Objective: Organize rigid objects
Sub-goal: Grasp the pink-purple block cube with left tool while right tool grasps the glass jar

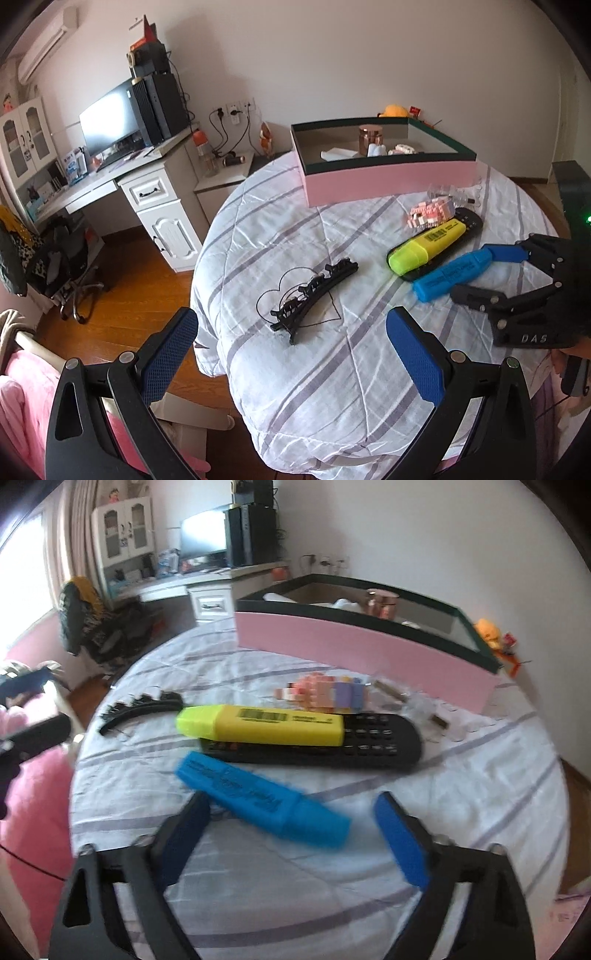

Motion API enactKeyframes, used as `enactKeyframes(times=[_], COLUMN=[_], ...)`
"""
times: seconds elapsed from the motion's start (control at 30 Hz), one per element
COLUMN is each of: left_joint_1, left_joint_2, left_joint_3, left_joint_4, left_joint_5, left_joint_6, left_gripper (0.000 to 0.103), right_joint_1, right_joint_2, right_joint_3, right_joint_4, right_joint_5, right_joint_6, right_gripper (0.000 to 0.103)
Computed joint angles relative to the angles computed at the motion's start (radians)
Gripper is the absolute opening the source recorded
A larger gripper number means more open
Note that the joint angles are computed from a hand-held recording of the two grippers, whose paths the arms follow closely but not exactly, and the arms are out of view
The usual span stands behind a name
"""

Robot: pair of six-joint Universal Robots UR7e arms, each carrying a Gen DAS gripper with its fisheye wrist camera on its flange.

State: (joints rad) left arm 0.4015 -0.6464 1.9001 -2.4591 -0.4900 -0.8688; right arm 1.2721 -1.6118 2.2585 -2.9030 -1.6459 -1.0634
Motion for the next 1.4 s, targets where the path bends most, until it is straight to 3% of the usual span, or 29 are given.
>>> enactKeyframes(times=[0.07,0.13,0.2,0.27,0.37,0.4,0.43,0.5,0.63,0.77,1.0,1.2,1.4], left_joint_1=[0.002,0.002,0.0,0.001,0.0,0.0,-0.001,-0.002,0.005,0.02,0.061,0.097,0.133], left_joint_2=[0.0,0.001,0.002,0.005,0.006,0.007,0.008,0.008,0.024,0.067,0.133,0.214,0.294], left_joint_3=[-0.003,-0.007,-0.004,-0.008,-0.009,-0.01,-0.01,-0.005,-0.017,-0.038,-0.152,-0.301,-0.452], left_joint_4=[0.016,0.032,0.022,0.028,0.025,0.022,0.014,-0.011,-0.063,-0.231,-0.205,-0.21,-0.179], left_joint_5=[-0.007,-0.008,-0.01,-0.012,-0.015,-0.016,-0.019,-0.029,-0.056,-0.115,-0.121,-0.151,-0.204], left_joint_6=[-0.005,-0.011,-0.003,-0.004,-0.006,-0.006,-0.001,0.018,0.046,0.157,0.202,0.331,0.393], left_gripper=[0.103,0.103,0.103,0.103,0.103,0.103,0.103,0.103,0.103,0.103,0.103,0.103,0.103], right_joint_1=[-0.007,-0.015,-0.023,-0.03,-0.025,-0.014,-0.003,0.012,0.015,-0.022,-0.044,-0.013,-0.03], right_joint_2=[-0.011,-0.028,-0.046,-0.074,-0.074,-0.062,-0.045,-0.023,-0.021,-0.034,0.005,0.063,0.082], right_joint_3=[0.007,0.012,0.008,0.007,0.012,0.015,0.017,0.017,0.001,-0.035,-0.128,-0.191,-0.226], right_joint_4=[0.004,0.016,0.054,0.109,0.083,0.044,-0.001,-0.059,-0.061,-0.046,-0.056,-0.044,-0.003], right_joint_5=[0.001,0.009,0.018,0.028,0.034,0.013,-0.007,-0.023,-0.022,0.003,-0.043,-0.071,-0.054], right_joint_6=[-0.02,-0.034,-0.022,-0.026,-0.052,-0.057,-0.058,-0.065,-0.01,0.088,0.138,0.145,0.16], right_gripper=[0.062,0.035,0.023,0.022,0.025,0.037,0.058,0.071,0.071,0.071,0.072,0.078,0.078])
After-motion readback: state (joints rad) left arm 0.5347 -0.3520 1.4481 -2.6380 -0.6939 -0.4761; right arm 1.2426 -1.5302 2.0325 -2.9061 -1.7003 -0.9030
